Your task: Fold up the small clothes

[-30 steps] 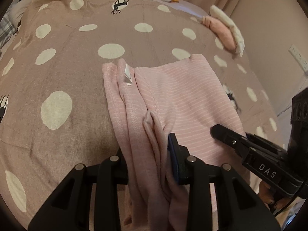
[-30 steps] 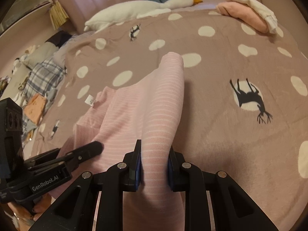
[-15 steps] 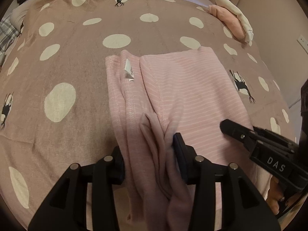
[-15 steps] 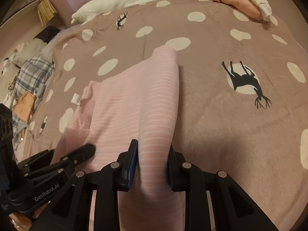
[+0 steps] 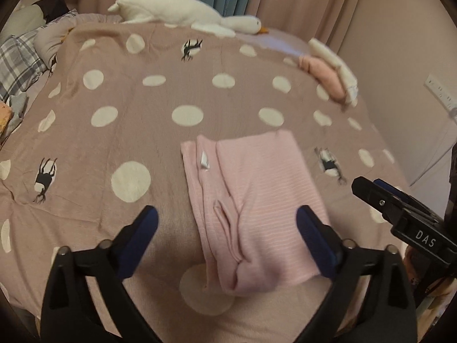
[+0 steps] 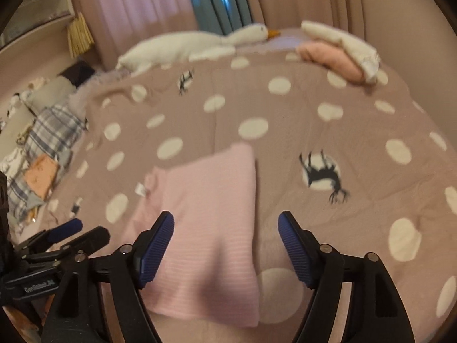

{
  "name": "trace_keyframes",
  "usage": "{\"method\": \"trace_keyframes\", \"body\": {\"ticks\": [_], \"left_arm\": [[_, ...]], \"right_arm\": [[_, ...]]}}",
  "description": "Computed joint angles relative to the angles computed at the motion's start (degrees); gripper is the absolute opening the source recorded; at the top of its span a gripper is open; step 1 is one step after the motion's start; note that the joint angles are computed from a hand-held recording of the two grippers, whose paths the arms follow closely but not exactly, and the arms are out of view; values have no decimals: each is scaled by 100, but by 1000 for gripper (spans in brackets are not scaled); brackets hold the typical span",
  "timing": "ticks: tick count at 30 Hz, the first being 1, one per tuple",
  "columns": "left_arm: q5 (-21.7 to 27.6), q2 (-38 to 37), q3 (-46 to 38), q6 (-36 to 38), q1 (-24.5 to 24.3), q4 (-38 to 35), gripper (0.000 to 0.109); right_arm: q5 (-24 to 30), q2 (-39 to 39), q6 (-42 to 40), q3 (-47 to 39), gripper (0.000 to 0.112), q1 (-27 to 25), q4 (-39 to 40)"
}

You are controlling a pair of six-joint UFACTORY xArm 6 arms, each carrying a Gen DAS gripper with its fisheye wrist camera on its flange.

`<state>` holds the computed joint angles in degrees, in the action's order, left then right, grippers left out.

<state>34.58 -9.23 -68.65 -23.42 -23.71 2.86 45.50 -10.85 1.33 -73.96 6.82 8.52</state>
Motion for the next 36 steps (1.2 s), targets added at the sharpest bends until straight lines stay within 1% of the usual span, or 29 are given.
{"method": "trace_keyframes", "body": {"ticks": [1, 3, 4, 7, 12, 16, 20, 25, 29, 33, 36], "left_arm": [[-17, -56, 14, 0, -6, -1, 100], [1, -208, 43, -97, -32, 130, 103], [8, -264, 47, -183, -50, 245, 103], [5, -425, 106, -369, -63, 432, 103], [39, -634, 239, -432, -46, 413, 103], [102, -740, 345, -641, -78, 751, 103], [143, -776, 403, -603, -63, 678, 103], [163, -807, 437, -633, -91, 831, 103], [150, -838, 470, -678, -99, 896, 103], [169, -851, 474, -640, -104, 864, 103], [195, -859, 473, -629, -105, 838, 103]], "right_arm": [[-49, -53, -7, 6, 88, 14, 4], [-241, -211, 60, 91, 96, 45, -80], [-296, -243, 97, 106, 98, 65, -131], [-373, -373, 183, 163, 98, 108, -268], [-398, -544, 427, 330, 100, 213, -544], [-402, -652, 640, 479, 100, 325, -904], [-381, -706, 638, 544, 100, 380, -903], [-394, -745, 702, 596, 100, 413, -991], [-392, -781, 710, 638, 100, 429, -920], [-389, -784, 550, 645, 100, 392, -594], [-383, -781, 634, 641, 100, 415, -706]]}}
